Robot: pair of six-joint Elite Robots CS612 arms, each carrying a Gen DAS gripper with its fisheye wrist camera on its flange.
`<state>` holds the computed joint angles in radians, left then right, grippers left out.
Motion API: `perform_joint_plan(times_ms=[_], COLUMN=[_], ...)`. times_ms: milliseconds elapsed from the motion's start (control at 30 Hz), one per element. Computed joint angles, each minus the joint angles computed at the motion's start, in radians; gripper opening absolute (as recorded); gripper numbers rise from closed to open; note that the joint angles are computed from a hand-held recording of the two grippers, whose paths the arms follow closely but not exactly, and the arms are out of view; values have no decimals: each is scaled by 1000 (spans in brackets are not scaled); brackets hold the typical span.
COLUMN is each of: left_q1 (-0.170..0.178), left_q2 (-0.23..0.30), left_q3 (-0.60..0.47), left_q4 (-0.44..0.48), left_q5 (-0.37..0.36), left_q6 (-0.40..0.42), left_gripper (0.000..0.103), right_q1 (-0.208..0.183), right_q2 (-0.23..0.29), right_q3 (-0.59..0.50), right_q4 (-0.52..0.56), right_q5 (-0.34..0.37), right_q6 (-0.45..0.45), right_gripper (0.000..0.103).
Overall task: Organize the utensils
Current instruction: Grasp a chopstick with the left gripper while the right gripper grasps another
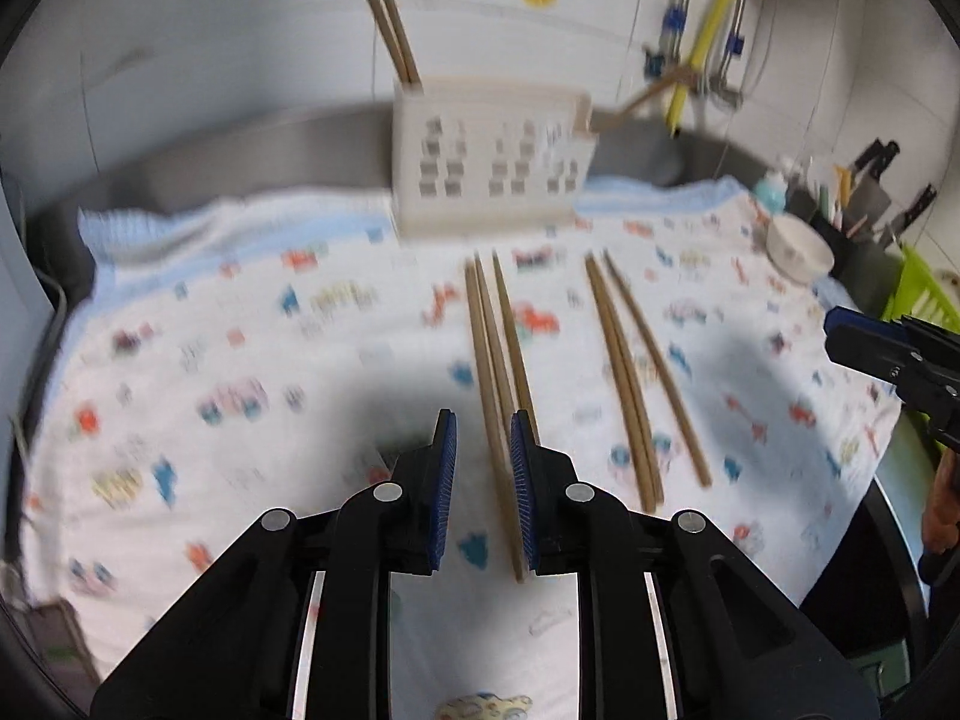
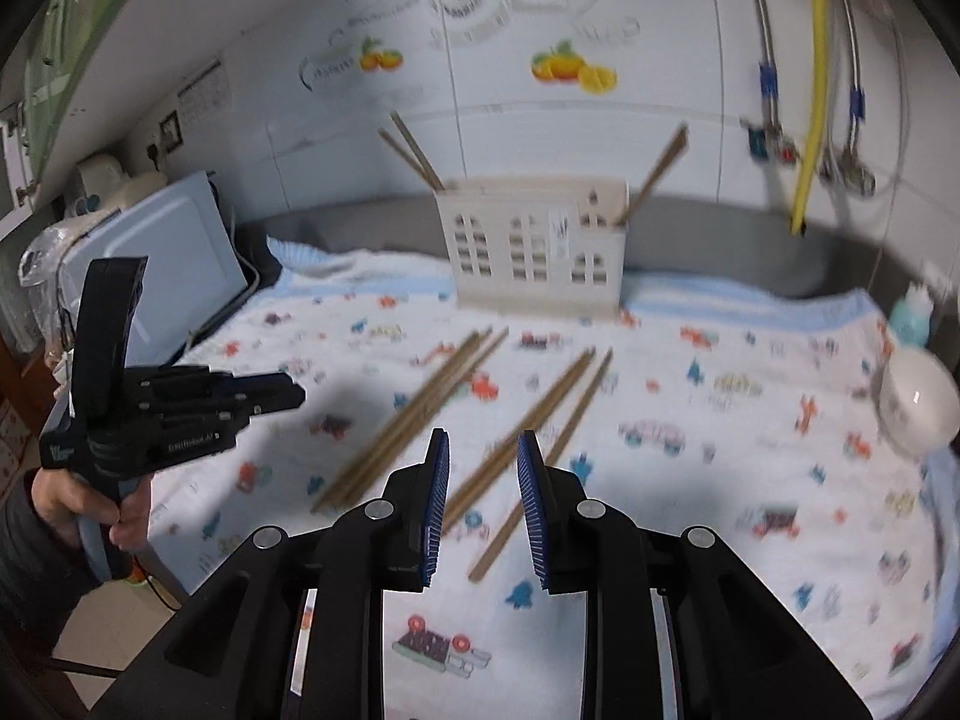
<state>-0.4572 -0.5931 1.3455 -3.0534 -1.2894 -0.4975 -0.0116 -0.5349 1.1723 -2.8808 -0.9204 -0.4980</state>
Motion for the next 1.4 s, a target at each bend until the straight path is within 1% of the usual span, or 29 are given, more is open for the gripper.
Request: perform_joint_plan(times_ms=[133, 200, 267, 467, 633, 733, 767, 867, 933, 967, 1033, 1100, 1200, 1333, 1400], left_q1=[3, 4, 3, 4, 4, -3, -3, -2, -3, -3, 0, 3, 5, -1, -7], left_q2=[28, 40, 50, 69, 72, 74, 76, 77, 77, 78, 78, 78, 77, 80, 81], left_q3=[-15, -25, -37, -56, -63, -72, -76, -77, -77, -77, -75, -72, -73, -75, -78], left_q4=[20, 30, 40, 55, 71, 100, 102, 98, 92, 92, 83, 78, 84, 79, 87], left_q5=[-53, -65, -70, -57, -38, 14, 19, 17, 13, 14, 3, 0, -3, 5, 26], left_q6=[-33, -42, -48, -56, -55, -40, -39, -47, -39, -37, -37, -44, -61, -91, -86], left_gripper=[19, 18, 18, 17, 16, 14, 14, 14, 14, 14, 14, 14, 14, 15, 15], right_q1=[8, 14, 18, 26, 32, 37, 39, 45, 49, 52, 56, 54, 51, 46, 46], right_q2=[21, 30, 42, 64, 76, 83, 85, 89, 92, 93, 94, 94, 95, 99, 101], right_q3=[-1, -2, -11, -29, -44, -51, -53, -54, -54, -52, -47, -49, -50, -59, -62], right_q4=[2, 2, 27, 52, 66, 70, 72, 63, 45, 32, 5, 8, 0, 9, 8], right_q5=[-53, -82, -95, -117, -131, -151, -155, -175, -192, -204, -235, -236, -251, -244, -241], right_q6=[15, 18, 23, 38, 52, 58, 59, 65, 66, 63, 59, 61, 78, 96, 96], right_gripper=[23, 23, 23, 23, 23, 23, 23, 23, 22, 21, 15, 12, 10, 9, 9])
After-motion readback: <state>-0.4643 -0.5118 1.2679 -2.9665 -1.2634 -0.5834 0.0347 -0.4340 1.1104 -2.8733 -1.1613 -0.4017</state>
